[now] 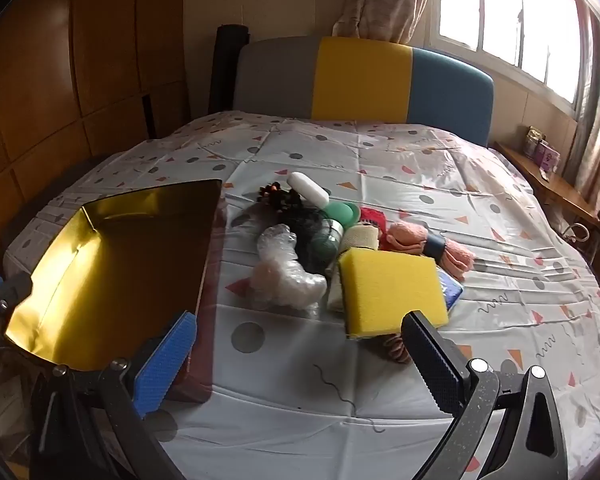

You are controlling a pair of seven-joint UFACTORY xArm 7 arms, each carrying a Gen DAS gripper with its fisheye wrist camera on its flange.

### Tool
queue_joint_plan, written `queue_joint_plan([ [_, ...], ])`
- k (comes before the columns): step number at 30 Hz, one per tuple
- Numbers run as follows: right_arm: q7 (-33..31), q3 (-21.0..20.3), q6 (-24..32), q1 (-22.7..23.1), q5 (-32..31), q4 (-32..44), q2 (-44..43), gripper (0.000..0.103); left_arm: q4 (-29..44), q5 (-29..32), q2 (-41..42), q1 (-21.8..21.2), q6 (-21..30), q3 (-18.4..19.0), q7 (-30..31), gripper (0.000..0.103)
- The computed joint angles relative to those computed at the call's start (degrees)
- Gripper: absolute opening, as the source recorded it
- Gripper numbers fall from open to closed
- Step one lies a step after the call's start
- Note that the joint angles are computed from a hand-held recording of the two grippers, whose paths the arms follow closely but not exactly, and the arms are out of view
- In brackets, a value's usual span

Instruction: Organize soft objects

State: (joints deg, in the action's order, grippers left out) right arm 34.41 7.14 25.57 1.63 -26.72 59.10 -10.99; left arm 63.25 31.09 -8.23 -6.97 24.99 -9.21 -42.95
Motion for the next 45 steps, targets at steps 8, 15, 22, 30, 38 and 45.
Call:
queue_joint_plan([
  [8, 0.67, 0.7, 0.45, 0.4, -0.63, 1.41, 0.91, 0.103, 1.22, -3.8, 0.13, -0.8, 2.96, 0.44, 2.54, 0.059],
  [15, -0.45, -0.16, -1.29, 0.93, 0.75, 0.97, 0.79, 0.103, 0.74, -3.31, 1.09, -0.65, 1.19, 0.73, 2.21, 0.059],
  [22, -1.1, -0.09, -1.89, 1.15, 1.61, 0.95, 0.75, 0.103, 0.85, -3.92, 1.32, -0.87, 1.27, 1.03, 2.78, 0.059],
  [30, -1.47, -0.12, -2.29, 0.87, 2.21, 0.92, 0.6, 0.103, 0.74, -3.66, 1.3, -0.95, 1.49, 0.93, 2.7, 0.06],
  [38, -1.6, -0.15, -2.49, 0.66, 2.47, 1.07, 0.47, 0.103, 0.93, -3.82, 1.4, -1.08, 1.86, 0.96, 2.88, 0.06],
  [45, -1.87, -0.26, -2.38, 0.54, 2.7, 1.23, 0.39, 0.103, 0.74, -4.0, 1.22, -1.05, 1.67, 1.09, 3.15, 0.06],
])
